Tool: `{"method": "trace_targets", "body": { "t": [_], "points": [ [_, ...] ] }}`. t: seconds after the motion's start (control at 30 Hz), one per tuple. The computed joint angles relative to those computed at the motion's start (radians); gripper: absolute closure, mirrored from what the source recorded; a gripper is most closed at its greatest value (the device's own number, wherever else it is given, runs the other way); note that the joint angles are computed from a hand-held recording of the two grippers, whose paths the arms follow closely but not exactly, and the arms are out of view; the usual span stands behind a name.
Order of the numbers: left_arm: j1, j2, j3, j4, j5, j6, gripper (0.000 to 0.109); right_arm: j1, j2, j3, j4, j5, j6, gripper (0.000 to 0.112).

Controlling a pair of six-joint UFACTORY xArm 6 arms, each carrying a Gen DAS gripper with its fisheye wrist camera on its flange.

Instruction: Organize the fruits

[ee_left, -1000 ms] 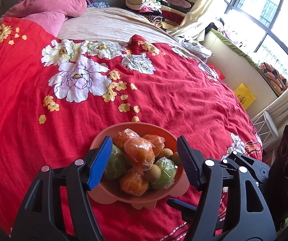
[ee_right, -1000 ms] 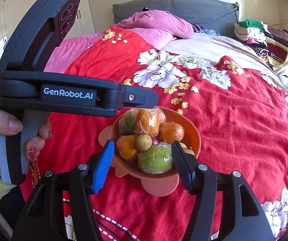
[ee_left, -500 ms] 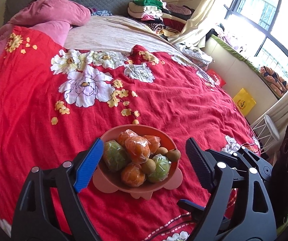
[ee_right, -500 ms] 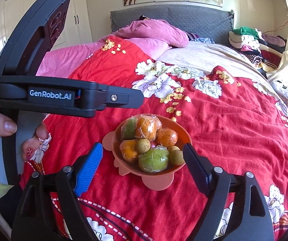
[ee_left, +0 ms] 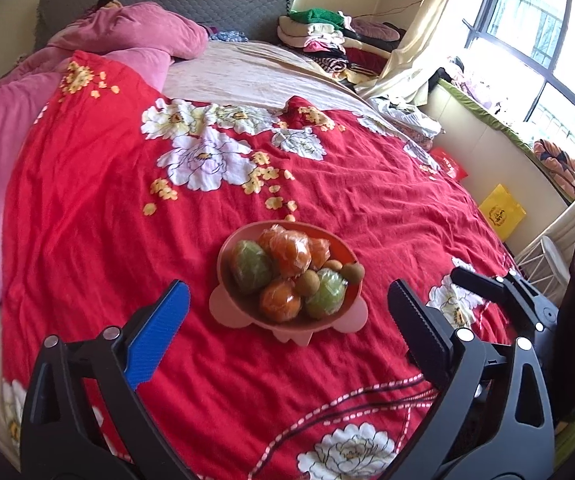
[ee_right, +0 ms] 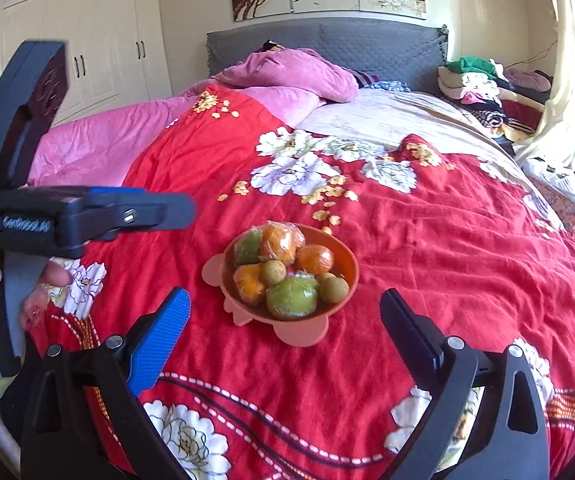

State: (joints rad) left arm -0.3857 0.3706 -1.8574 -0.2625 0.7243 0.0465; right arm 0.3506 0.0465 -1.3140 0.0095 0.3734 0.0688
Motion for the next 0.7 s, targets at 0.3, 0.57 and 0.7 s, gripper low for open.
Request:
{"method": "trace_targets", "body": {
  "t": [0.3,0.57,0.7],
  "points": [
    [-0.017,-0.172,0.301,0.101,-0.106,-0.091,0.015,0.0,-0.073,0.113,-0.044,-0.012,0.056,0.014],
    [-0.033,-0.251,0.455,0.162,-0.162,-0.161,0.015,0.013,-0.111,0.171,-0.075,-0.005,0.103,0.014],
    [-0.041,-0.277,0.504,0.172,-0.175,-0.164,0.015,0.017,-0.122,0.194,-0.067,-0.002,0.11,0.014]
  ]
}}
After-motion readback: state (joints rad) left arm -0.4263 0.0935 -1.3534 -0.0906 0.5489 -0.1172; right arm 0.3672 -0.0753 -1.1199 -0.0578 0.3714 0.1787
